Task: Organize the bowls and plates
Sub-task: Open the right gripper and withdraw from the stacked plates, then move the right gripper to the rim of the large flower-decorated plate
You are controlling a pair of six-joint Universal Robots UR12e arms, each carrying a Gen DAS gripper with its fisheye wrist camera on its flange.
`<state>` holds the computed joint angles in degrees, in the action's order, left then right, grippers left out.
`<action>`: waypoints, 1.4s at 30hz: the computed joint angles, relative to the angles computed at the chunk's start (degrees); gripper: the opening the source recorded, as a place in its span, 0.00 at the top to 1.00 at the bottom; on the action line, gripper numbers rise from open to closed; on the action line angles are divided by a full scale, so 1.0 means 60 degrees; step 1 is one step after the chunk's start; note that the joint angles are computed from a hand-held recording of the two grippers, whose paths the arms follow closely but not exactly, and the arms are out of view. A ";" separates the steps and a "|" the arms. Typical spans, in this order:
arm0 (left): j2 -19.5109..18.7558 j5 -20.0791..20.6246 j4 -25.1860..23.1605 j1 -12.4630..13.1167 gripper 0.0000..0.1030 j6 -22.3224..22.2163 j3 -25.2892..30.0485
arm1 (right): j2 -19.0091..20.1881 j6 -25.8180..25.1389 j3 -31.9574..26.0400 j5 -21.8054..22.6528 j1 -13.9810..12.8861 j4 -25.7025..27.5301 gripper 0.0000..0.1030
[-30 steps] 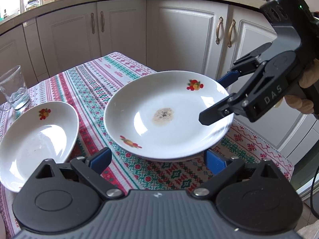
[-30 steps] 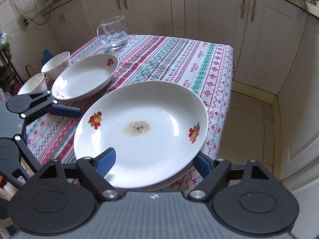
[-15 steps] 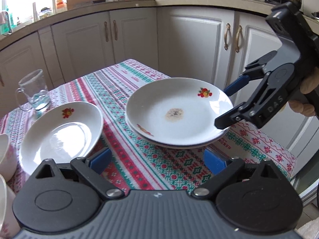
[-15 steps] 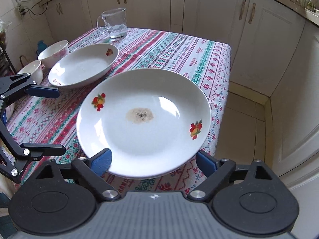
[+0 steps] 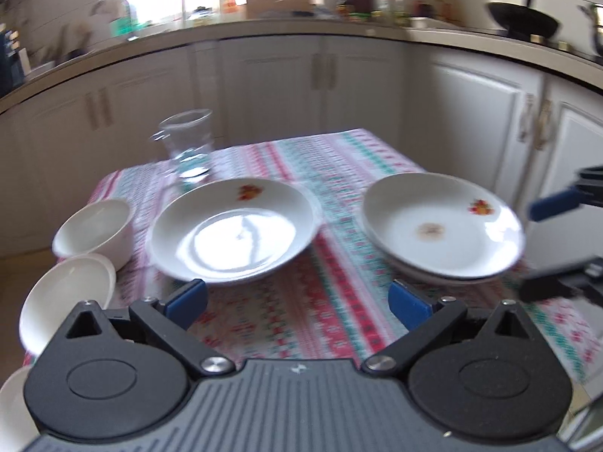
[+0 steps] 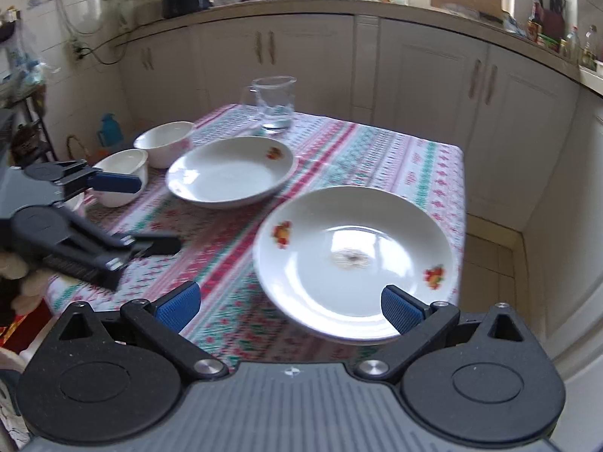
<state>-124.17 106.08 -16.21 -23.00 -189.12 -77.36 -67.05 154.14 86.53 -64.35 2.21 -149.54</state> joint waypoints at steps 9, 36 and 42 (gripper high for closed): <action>-0.0607 0.0593 -0.0983 0.0187 0.01 -0.1034 0.0633 | 0.0237 -0.0484 -0.0440 -0.0099 0.0182 0.0368 0.00; -0.1147 0.0495 -0.1068 0.0366 0.00 -0.1565 0.1269 | 0.3240 -0.4293 -0.6303 0.0789 0.0683 0.5677 0.00; -0.1213 0.0847 -0.1089 0.0333 0.00 -0.1647 0.1353 | 0.4509 -0.4784 -0.8408 0.0953 0.0912 0.7176 0.00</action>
<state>-131.45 111.16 -22.74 -21.00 -199.00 -69.24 -40.00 125.44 36.08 -58.63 7.67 -106.48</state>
